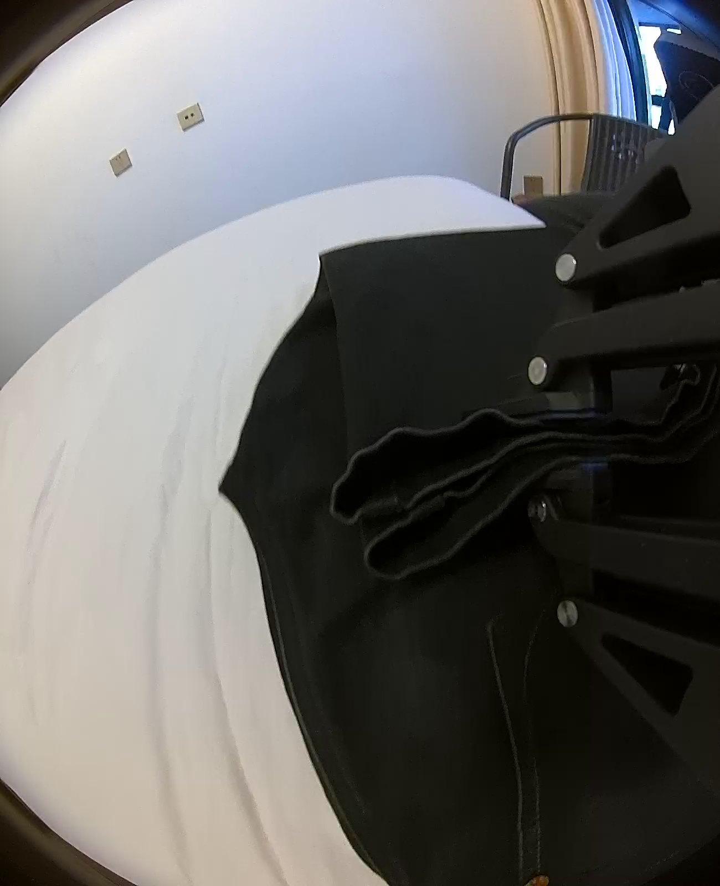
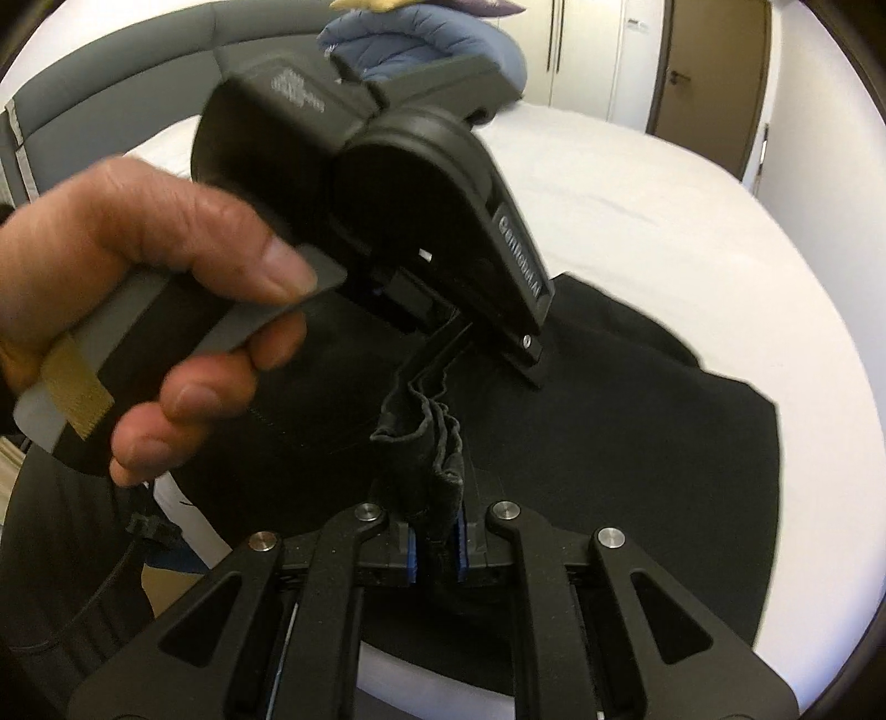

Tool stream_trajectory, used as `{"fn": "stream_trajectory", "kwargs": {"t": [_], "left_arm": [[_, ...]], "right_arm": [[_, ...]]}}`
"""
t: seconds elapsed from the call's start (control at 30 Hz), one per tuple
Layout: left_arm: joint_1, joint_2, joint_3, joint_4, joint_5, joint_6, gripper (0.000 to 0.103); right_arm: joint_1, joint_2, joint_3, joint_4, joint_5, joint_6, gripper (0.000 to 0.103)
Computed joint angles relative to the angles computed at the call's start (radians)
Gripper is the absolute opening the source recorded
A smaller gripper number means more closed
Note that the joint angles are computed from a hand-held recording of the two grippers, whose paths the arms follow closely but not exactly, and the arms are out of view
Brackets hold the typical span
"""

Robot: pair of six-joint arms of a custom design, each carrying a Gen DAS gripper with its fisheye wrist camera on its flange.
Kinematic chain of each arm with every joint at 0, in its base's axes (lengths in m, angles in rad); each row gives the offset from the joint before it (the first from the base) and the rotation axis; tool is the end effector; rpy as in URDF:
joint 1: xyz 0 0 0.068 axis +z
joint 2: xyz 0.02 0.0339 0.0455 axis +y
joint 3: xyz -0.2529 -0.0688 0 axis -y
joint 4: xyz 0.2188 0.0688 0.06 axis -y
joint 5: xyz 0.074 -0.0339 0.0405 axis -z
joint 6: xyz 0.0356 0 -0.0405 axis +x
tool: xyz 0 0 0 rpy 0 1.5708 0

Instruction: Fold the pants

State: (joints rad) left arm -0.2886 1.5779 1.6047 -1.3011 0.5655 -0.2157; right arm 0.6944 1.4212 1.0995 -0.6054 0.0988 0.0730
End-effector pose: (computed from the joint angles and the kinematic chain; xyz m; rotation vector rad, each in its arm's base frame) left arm 0.2527 -0.0949 0.3327 0.2283 2.8538 -0.9113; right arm 0.2132 0.1730 0.2638 -0.7257 2.3948 0.1976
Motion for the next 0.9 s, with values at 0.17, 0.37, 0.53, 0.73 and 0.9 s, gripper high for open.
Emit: {"fn": "stream_trajectory", "kwargs": {"t": [0.17,0.37,0.53,0.73,0.9], "left_arm": [[0.034,-0.042,-0.104,0.071,0.017,-0.003,0.024],[0.144,-0.131,-0.065,0.002,-0.100,0.040,0.074],[0.105,-0.259,-0.046,0.007,-0.210,-0.032,0.079],[-0.265,-0.361,-0.158,0.153,-0.323,-0.246,0.079],[-0.345,-0.416,-0.335,0.199,-0.377,-0.255,0.078]], "right_arm": [[-0.061,0.110,0.013,0.004,-0.076,-0.011,0.013],[-0.173,0.076,0.009,-0.066,-0.307,-0.026,0.077],[-0.389,-0.024,0.041,-0.203,-0.638,-0.037,0.079],[-0.900,0.291,0.412,-0.442,-1.180,-0.114,0.074],[-1.005,0.790,0.980,-0.865,-1.261,-0.342,0.051]]}}
